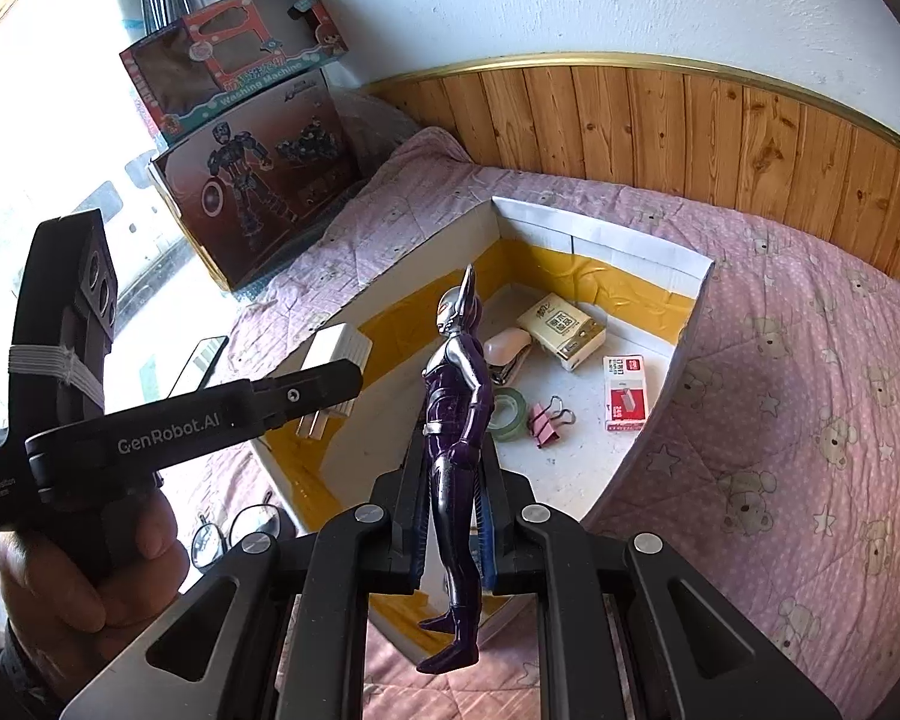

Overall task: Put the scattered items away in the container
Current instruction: 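Lift the charger and purple figure and carry them over the white box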

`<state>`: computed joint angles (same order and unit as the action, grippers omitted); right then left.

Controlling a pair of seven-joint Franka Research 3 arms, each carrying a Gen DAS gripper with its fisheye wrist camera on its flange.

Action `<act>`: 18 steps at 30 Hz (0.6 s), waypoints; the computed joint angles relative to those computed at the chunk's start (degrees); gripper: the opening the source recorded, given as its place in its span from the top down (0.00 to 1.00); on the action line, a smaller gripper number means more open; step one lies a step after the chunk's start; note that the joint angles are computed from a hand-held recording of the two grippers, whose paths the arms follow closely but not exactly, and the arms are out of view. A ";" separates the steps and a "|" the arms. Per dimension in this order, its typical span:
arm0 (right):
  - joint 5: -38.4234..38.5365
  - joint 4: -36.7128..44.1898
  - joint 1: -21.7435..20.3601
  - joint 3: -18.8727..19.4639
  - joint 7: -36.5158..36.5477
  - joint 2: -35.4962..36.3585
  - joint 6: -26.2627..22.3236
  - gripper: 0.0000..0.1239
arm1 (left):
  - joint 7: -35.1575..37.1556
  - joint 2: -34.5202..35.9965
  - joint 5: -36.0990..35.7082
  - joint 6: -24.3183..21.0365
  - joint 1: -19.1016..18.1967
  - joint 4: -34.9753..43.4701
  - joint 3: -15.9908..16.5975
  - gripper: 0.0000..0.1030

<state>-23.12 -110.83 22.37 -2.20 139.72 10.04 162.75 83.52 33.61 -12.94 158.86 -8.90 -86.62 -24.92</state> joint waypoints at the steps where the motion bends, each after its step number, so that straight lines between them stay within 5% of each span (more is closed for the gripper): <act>1: 0.72 0.51 -0.29 0.21 -0.90 0.38 -0.46 0.88 | -0.67 0.56 0.65 -0.52 -0.68 0.87 0.69 0.67; 8: 3.59 4.95 -0.84 0.08 -6.03 2.87 -4.90 0.88 | -3.43 3.38 4.53 -2.74 -3.46 5.15 3.11 0.67; 18: 6.38 12.86 -1.49 -0.21 -12.43 7.25 -13.24 0.88 | -2.97 5.37 4.85 -5.34 -3.55 7.96 2.09 0.67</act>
